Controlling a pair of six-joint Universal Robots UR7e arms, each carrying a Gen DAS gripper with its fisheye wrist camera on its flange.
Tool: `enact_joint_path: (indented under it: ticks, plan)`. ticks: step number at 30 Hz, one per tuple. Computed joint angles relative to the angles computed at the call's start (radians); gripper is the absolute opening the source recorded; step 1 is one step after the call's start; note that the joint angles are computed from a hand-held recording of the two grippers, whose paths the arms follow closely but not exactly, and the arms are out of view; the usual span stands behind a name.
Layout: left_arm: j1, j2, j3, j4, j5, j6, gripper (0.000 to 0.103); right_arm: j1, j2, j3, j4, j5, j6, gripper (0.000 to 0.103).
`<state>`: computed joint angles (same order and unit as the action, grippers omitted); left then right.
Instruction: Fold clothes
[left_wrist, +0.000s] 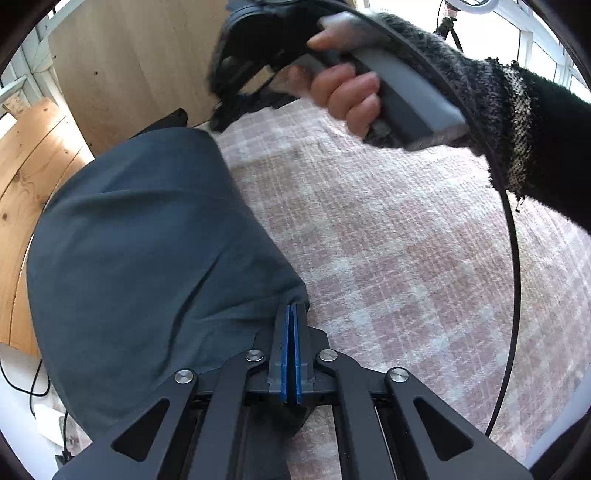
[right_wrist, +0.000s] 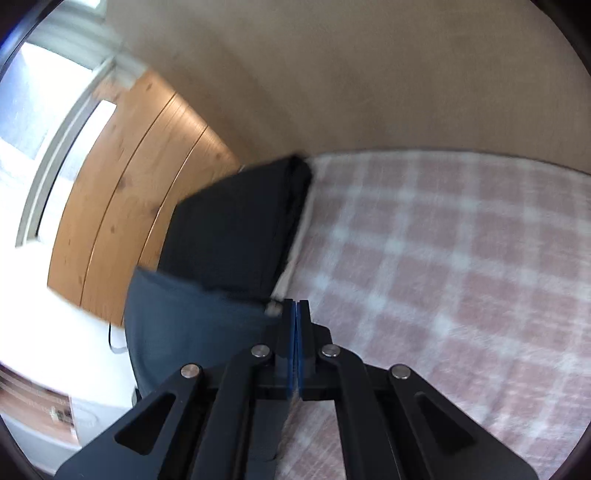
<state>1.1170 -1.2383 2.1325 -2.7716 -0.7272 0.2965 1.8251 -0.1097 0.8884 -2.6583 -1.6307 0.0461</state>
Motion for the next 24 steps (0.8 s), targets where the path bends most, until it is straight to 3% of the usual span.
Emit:
enact_joint_path:
  ticks: [2,3,4,7,8,9,10,12,17,21,24]
  plan:
    - [-0.003,-0.007,0.001,0.008,0.000,-0.010,0.001,-0.015,-0.013,0.014,0.022,0.041,0.016,0.021]
    - [-0.002,-0.005,0.000,0.006,-0.001,-0.008,0.001,-0.020,-0.016,0.019,0.038,0.055,0.018,0.042]
    - [-0.002,-0.003,0.001,0.002,-0.001,-0.005,0.001,-0.021,-0.017,0.026,0.040,0.057,0.018,0.053]
    - [0.001,0.000,0.000,-0.002,-0.006,0.000,0.001,-0.030,-0.013,0.032,0.062,0.098,0.017,0.053]
    - [0.002,-0.001,-0.001,-0.001,-0.009,0.001,0.001,-0.036,-0.005,0.022,0.076,0.130,0.028,0.052]
    - [0.003,-0.002,-0.002,0.001,-0.012,0.003,0.001,-0.039,0.003,0.012,0.084,0.153,0.036,0.034]
    - [0.003,-0.003,-0.002,0.000,-0.013,0.006,0.001,-0.040,0.010,0.004,0.085,0.168,0.042,0.008]
    - [0.003,-0.008,0.002,-0.003,-0.020,0.012,0.001,-0.037,0.018,-0.006,0.080,0.177,0.049,0.005]
    - [-0.002,-0.045,0.018,0.038,-0.061,0.023,0.001,0.000,-0.001,0.009,0.018,0.055,0.029,0.002]
    - [-0.006,-0.044,0.026,0.044,-0.054,0.022,0.001,0.010,0.006,-0.017,-0.007,0.004,0.033,0.000]
    - [-0.009,-0.060,0.021,0.061,-0.076,0.016,0.002,0.008,-0.027,0.035,-0.061,-0.015,0.031,0.002]
